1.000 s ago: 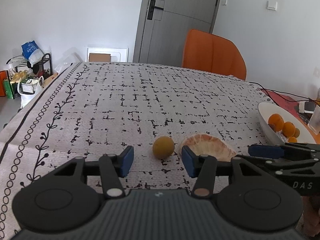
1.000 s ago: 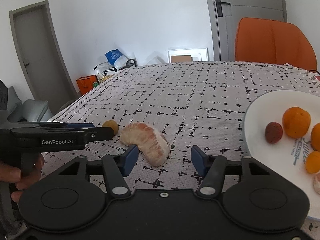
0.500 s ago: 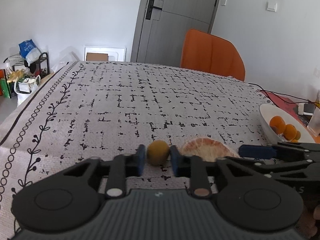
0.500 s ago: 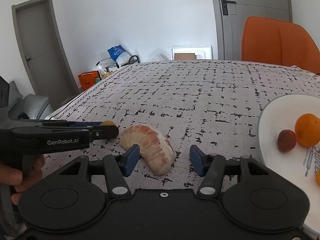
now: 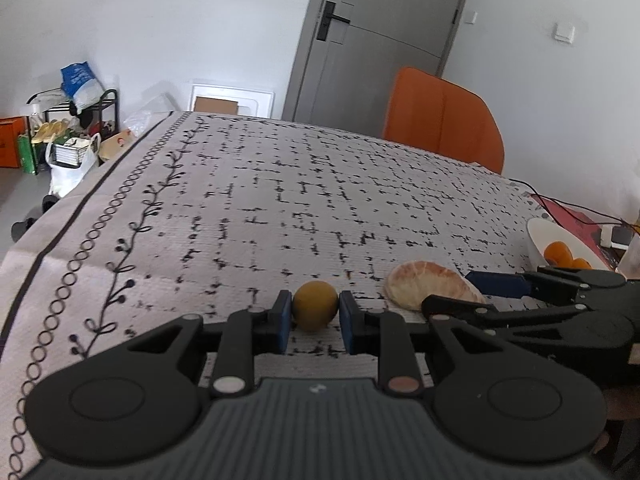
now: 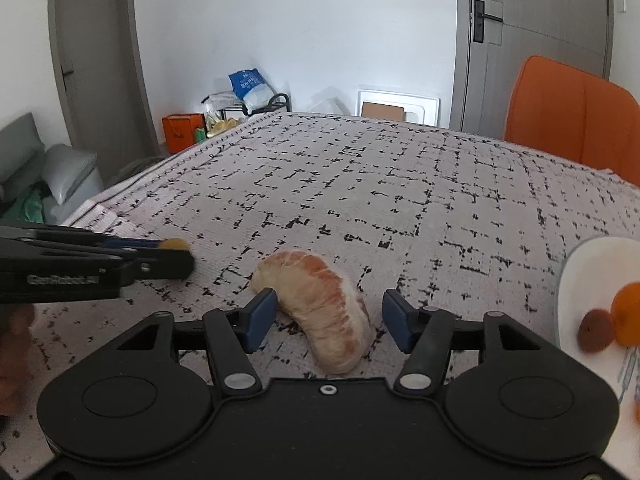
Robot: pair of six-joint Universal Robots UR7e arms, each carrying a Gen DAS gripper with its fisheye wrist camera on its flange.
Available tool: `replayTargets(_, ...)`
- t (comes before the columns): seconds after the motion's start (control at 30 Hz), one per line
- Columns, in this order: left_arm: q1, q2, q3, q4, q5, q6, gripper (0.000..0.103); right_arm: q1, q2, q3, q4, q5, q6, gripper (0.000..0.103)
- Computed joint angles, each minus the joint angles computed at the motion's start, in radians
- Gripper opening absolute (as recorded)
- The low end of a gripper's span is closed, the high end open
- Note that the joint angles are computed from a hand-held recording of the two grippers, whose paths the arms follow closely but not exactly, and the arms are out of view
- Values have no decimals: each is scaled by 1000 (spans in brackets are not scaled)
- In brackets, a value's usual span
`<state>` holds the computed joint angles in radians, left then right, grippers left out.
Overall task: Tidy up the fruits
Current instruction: 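Grasp the yellow apricot with the left tool while the right tool grasps the pomelo segment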
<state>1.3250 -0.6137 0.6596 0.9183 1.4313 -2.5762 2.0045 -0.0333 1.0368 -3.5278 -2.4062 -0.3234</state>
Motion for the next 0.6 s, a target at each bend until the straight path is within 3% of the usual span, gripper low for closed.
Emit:
replayTargets(0.37, 6, -23, 14, -10, -1, -11, 24, -7, 27, -70, 41, 3, -32, 60)
replayTargets(0.5, 5, -38, 35, -19, 4, -9, 24, -1, 25, -64, 39, 4, -44, 41)
replayTargets(0.6, 2, -50, 54, -28, 7, -5, 24, 3, 8, -27, 30, 13, -27, 40)
